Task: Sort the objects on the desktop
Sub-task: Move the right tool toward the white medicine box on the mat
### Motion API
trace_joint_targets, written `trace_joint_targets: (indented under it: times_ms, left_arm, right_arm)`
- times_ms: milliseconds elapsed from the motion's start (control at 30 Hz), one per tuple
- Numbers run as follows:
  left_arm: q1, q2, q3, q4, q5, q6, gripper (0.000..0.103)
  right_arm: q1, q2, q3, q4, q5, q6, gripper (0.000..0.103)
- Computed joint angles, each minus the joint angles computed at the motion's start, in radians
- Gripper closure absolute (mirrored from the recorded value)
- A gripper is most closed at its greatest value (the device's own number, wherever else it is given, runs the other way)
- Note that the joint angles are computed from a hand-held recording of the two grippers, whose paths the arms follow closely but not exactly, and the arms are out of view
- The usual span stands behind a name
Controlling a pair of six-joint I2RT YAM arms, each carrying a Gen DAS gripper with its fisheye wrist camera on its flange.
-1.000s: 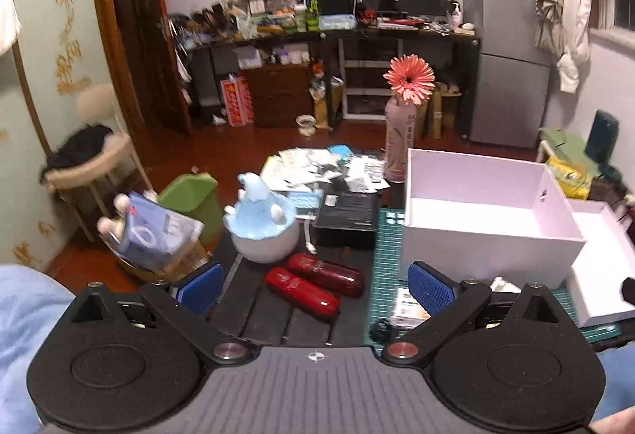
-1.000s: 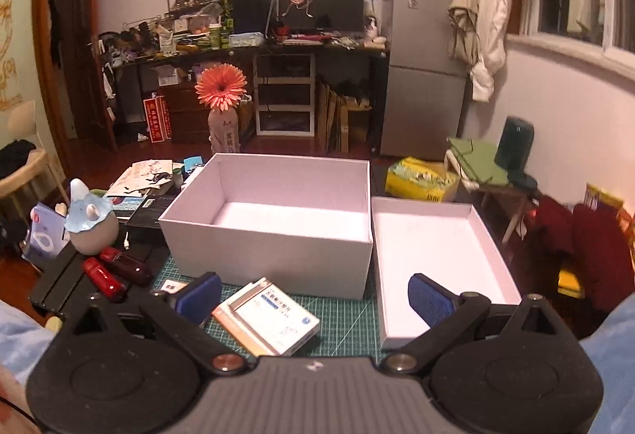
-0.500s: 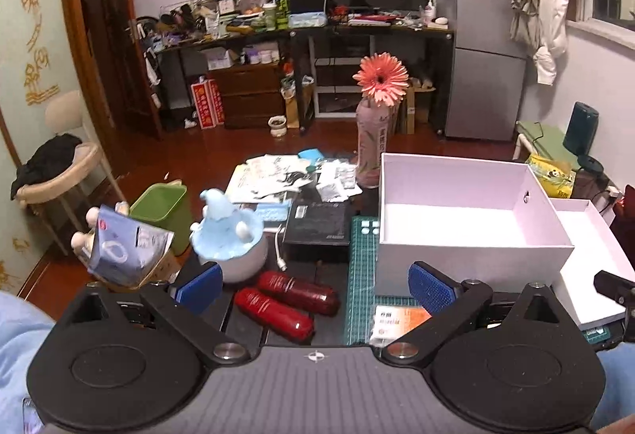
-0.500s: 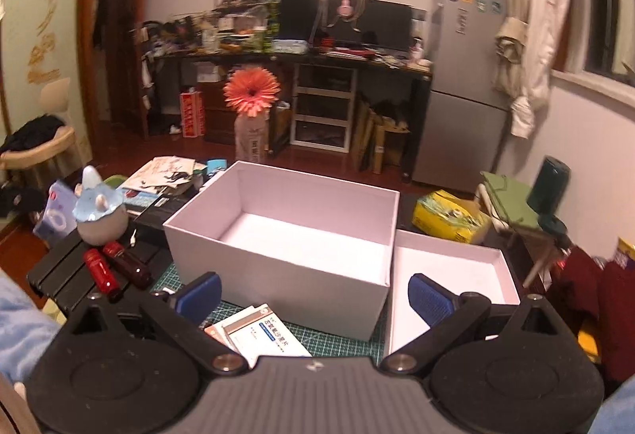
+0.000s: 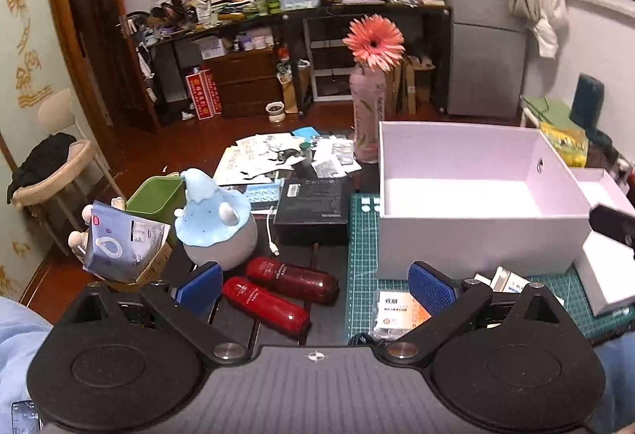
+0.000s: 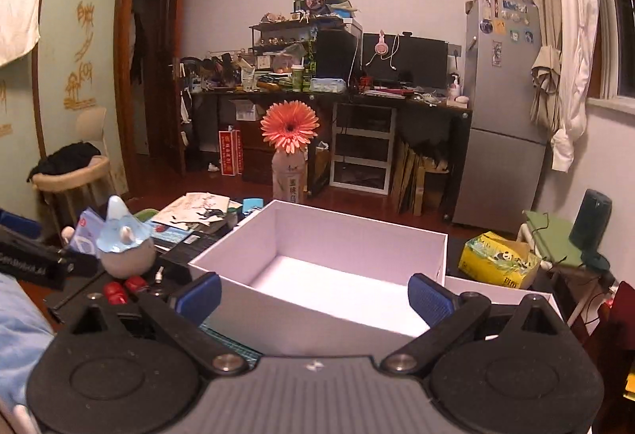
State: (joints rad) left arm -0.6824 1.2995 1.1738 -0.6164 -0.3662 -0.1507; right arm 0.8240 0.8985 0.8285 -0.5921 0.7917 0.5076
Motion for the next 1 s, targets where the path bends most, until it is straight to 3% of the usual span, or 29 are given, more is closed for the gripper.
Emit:
trace_joint_targets:
  times_ms: [100, 300, 533, 767, 1000]
  left_arm:
    - [0.014, 0.003, -0.016, 0.006, 0.037, 0.015, 0.002]
    - [-0.011, 0.013, -0.033, 0.018, -0.037, 0.029, 0.0]
    - [0.001, -0.005, -0.06, 0.05, 0.039, 0.035, 0.0]
    - [-0.019, 0.006, -0.078, 0.071, -0.027, 0.032, 0.0]
    - [0.008, -0.009, -0.08, 0.068, 0.036, 0.014, 0.001]
  right_arm:
    - [-0.034, -0.034, -0.053, 0.048, -0.053, 0.039, 0.002]
    - [-0.043, -0.02, -0.097, 0.035, -0.071, 0.009, 0.002]
    - [-0.104, -0.076, -0.191, 0.147, -0.185, -0.039, 0.002]
    - [-0.18, -0.108, -0.232, 0.143, -0.27, -0.034, 0.002]
    - [-0.175, -0.083, -0.233, 0.139, -0.282, -0.07, 0.002]
